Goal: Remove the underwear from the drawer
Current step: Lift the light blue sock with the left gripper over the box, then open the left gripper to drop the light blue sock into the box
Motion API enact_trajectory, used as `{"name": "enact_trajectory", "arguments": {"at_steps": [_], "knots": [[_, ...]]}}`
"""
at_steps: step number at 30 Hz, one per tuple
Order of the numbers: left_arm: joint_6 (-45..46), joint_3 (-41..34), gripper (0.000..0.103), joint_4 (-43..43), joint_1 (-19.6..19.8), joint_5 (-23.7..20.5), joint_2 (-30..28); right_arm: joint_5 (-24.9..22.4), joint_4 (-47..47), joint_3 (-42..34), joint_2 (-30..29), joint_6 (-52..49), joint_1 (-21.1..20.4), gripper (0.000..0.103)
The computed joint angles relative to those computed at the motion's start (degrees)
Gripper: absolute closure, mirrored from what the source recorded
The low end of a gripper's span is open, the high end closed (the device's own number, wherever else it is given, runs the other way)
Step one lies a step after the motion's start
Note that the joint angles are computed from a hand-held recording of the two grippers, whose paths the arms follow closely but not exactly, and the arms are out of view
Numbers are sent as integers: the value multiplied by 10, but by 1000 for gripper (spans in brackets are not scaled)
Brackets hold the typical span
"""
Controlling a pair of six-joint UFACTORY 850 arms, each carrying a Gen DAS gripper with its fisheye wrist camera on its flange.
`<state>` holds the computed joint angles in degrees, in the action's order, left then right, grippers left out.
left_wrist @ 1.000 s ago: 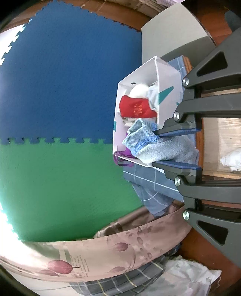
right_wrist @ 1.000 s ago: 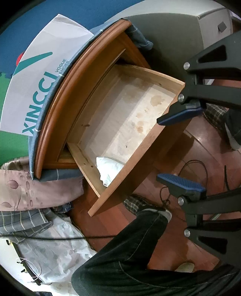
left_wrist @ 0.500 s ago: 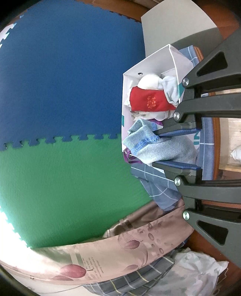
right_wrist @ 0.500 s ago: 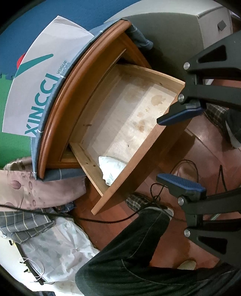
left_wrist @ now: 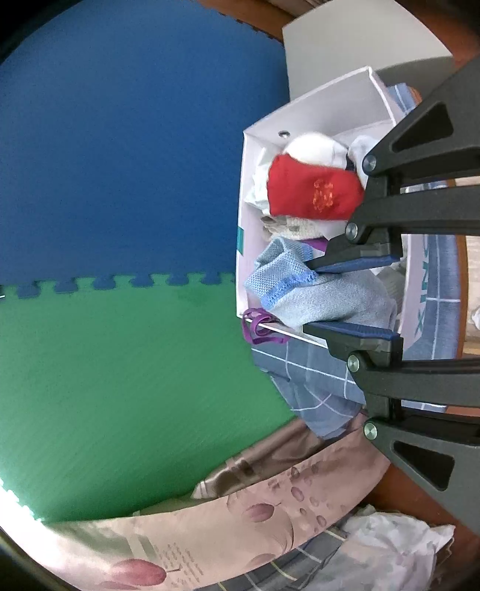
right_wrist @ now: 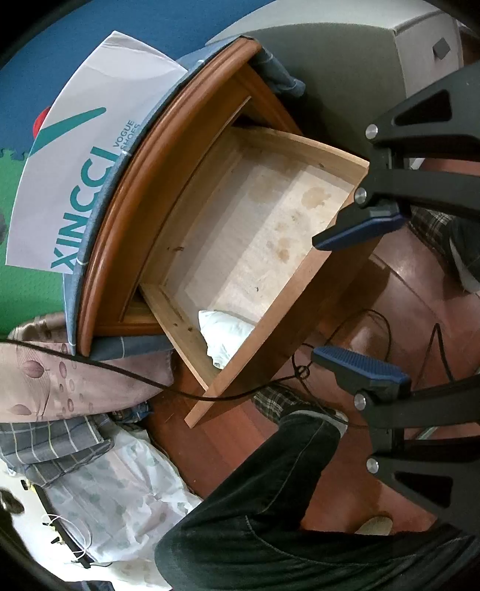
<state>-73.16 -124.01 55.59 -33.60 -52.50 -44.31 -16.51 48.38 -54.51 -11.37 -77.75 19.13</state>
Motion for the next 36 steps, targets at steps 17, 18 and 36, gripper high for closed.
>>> {"name": "enact_trajectory", "arguments": {"at_steps": [17,18,36], "knots": [[66,-114,81,-58,12,-28,-88,-16,18,-4,-1,-14,-6,48],[66,-115,81,-58,12,-28,-89,-16,17,-4,-1,-13,-6,48],[110,-187,81,-76,15,-58,-133,-16,25,-1,-1,-20,-7,48]]}}
